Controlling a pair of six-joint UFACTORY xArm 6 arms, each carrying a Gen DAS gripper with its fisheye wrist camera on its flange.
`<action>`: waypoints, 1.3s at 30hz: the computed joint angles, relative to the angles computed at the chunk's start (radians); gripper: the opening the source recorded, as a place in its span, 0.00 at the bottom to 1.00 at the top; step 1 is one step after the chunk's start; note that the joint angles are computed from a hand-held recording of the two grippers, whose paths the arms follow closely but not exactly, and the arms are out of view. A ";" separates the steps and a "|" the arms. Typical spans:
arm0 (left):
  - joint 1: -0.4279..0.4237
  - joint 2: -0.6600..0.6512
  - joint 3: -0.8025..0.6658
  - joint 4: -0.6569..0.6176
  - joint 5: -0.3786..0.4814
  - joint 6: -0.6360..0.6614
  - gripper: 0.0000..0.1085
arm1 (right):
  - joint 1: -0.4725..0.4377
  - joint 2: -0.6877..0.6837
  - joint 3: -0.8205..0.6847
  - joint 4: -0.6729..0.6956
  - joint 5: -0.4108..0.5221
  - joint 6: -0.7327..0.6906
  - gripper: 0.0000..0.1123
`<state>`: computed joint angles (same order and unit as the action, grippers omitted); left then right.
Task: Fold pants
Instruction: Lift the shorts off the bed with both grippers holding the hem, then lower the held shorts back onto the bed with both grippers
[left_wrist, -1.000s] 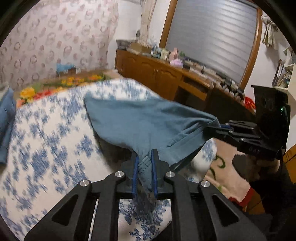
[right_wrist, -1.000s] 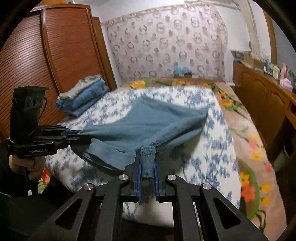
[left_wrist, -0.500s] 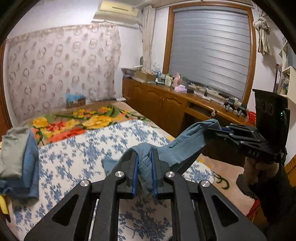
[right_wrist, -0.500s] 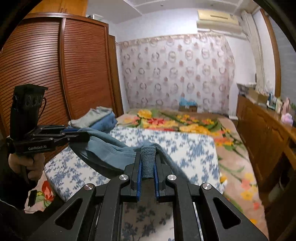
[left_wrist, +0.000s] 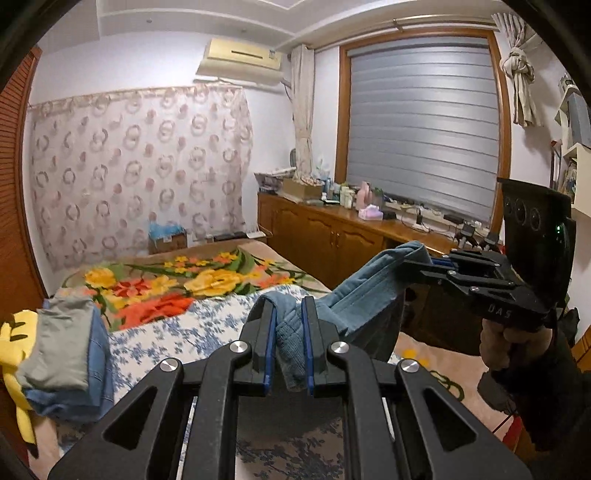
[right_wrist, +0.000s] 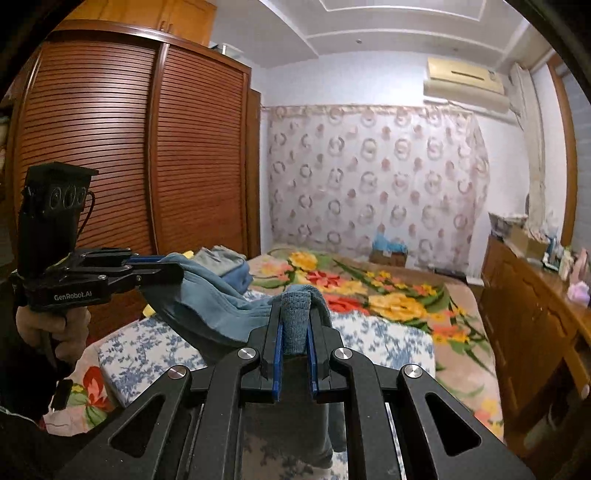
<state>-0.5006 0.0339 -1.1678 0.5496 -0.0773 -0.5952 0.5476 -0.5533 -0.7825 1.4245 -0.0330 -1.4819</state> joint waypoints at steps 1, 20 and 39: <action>0.006 -0.002 -0.006 0.031 0.003 -0.028 0.12 | -0.008 0.007 -0.012 0.047 0.012 -0.052 0.10; 0.142 0.295 -0.476 0.251 0.178 -0.199 0.12 | -0.111 0.533 -0.565 0.089 0.044 -0.190 0.09; 0.117 0.196 -0.157 0.061 0.154 -0.066 0.12 | -0.137 0.628 -0.463 -0.054 0.161 -0.013 0.09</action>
